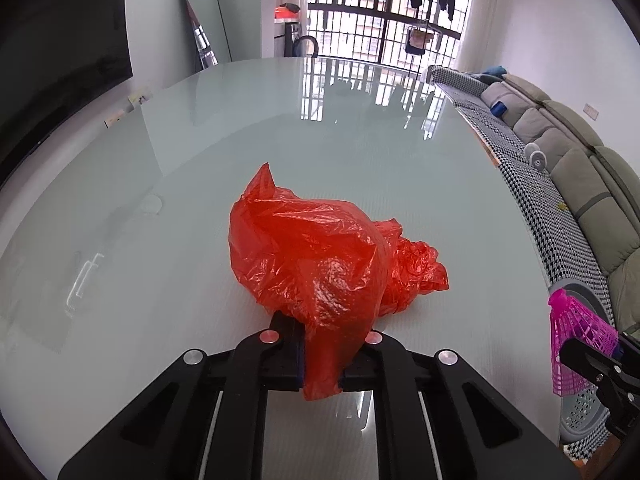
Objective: Collect trash
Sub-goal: 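Grasp the red plastic bag with the left tool while the right tool holds the shuttlecock, then carry the shuttlecock and bag over the grey basket and open both tools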
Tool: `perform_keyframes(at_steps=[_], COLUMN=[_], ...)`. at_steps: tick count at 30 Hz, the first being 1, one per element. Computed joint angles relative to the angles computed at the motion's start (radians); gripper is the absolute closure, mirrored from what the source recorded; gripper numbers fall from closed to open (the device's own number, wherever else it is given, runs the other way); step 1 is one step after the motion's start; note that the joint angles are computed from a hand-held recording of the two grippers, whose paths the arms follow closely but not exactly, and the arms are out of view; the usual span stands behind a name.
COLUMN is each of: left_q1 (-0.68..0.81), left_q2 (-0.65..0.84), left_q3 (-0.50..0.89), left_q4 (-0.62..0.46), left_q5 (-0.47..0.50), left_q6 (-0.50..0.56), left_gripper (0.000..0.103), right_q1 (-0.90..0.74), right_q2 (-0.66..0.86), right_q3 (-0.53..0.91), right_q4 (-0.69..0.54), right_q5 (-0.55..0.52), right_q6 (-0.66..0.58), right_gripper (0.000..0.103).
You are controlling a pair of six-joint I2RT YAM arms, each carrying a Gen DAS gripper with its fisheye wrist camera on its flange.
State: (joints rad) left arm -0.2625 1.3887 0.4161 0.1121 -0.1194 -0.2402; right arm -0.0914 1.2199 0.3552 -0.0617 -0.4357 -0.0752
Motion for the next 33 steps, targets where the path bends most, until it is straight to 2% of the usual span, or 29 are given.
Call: perform_keyframes(at_steps=[3,8,14,20,25,28,33], left_q1=[-0.057,-0.238,-0.471,-0.658,-0.776,-0.824,-0.872], left_q2=[-0.108,-0.219,-0.204,-0.082,0.057,0.14,0.286], left_q3=[-0.042,-0.057,-0.013,0.063,0.154,0.205,0.305], left_q4=[-0.046,-0.123,-0.163,-0.151,-0.133,-0.115,-0.1], left_q5=[-0.015,-0.096,-0.197,-0.267,-0.291,-0.286,-0.258], left_q6=[-0.026,-0.112,-0.221,-0.31,-0.346,-0.353,-0.346], left_gripper=[0.093,0.093,0.093,0.093,0.093,0.093,0.093], right_q1=[-0.063,-0.214,-0.526,-0.836,-1.046,-1.134,-1.192], right_q2=[-0.053,-0.149,-0.176,-0.067,0.098,0.221,0.379], right_q3=[-0.022,-0.052,-0.04,0.017,0.086,0.136,0.198], right_q4=[-0.043,-0.141,-0.295,-0.404,-0.435,-0.416,-0.36], right_q5=[-0.02,-0.071,-0.191,-0.277,-0.305,-0.302,-0.286], right_q6=[-0.035,-0.124,-0.353,-0.621,-0.805,-0.869,-0.897], right_gripper=[0.064,0.064,0.064,0.064,0.064,0.064,0.064])
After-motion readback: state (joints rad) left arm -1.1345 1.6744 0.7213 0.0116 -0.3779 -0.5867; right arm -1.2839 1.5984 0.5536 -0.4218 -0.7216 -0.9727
